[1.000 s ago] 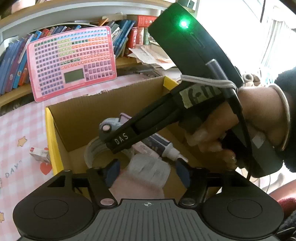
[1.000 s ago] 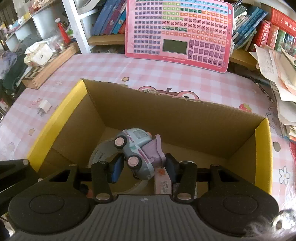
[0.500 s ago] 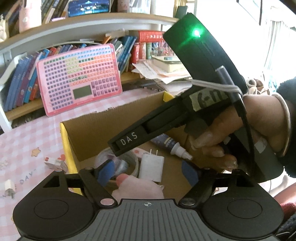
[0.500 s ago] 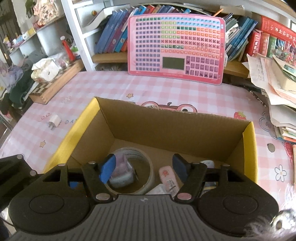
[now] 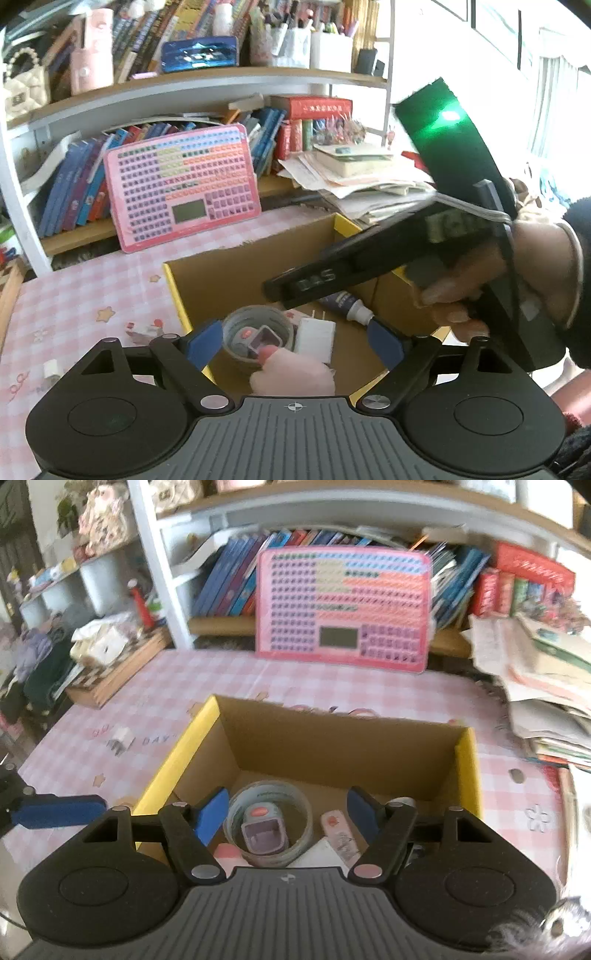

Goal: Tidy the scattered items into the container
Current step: 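Withdraw both grippers from the box back over the table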

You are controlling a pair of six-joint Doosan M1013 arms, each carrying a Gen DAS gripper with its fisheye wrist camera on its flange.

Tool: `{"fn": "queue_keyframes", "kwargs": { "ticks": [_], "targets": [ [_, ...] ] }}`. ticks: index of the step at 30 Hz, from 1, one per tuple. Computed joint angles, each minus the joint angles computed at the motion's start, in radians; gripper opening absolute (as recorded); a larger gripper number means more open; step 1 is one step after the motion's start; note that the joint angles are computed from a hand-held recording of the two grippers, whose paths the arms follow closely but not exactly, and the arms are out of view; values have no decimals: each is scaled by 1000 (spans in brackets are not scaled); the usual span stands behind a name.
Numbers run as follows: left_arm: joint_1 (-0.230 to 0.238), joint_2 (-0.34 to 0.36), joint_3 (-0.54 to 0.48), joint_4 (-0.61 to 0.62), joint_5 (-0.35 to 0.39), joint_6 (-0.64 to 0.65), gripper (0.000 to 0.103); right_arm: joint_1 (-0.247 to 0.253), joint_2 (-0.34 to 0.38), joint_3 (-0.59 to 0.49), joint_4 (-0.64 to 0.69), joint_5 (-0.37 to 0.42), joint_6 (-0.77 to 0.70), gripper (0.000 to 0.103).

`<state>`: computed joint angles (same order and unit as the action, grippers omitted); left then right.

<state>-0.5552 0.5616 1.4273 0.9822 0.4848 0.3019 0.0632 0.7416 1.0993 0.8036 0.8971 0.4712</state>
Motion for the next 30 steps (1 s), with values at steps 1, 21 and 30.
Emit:
{"fn": "queue_keyframes", "kwargs": {
  "ticks": [1, 21, 30],
  "targets": [
    [0, -7, 10, 17, -2, -20, 89, -2, -10, 16, 14, -17, -9, 69],
    [12, -142, 219, 294, -121, -334, 93, -18, -216, 350, 115, -355, 42, 71],
    [23, -208, 324, 338, -168, -410, 94, 1, -311, 505, 104, -513, 76, 72]
  ]
}}
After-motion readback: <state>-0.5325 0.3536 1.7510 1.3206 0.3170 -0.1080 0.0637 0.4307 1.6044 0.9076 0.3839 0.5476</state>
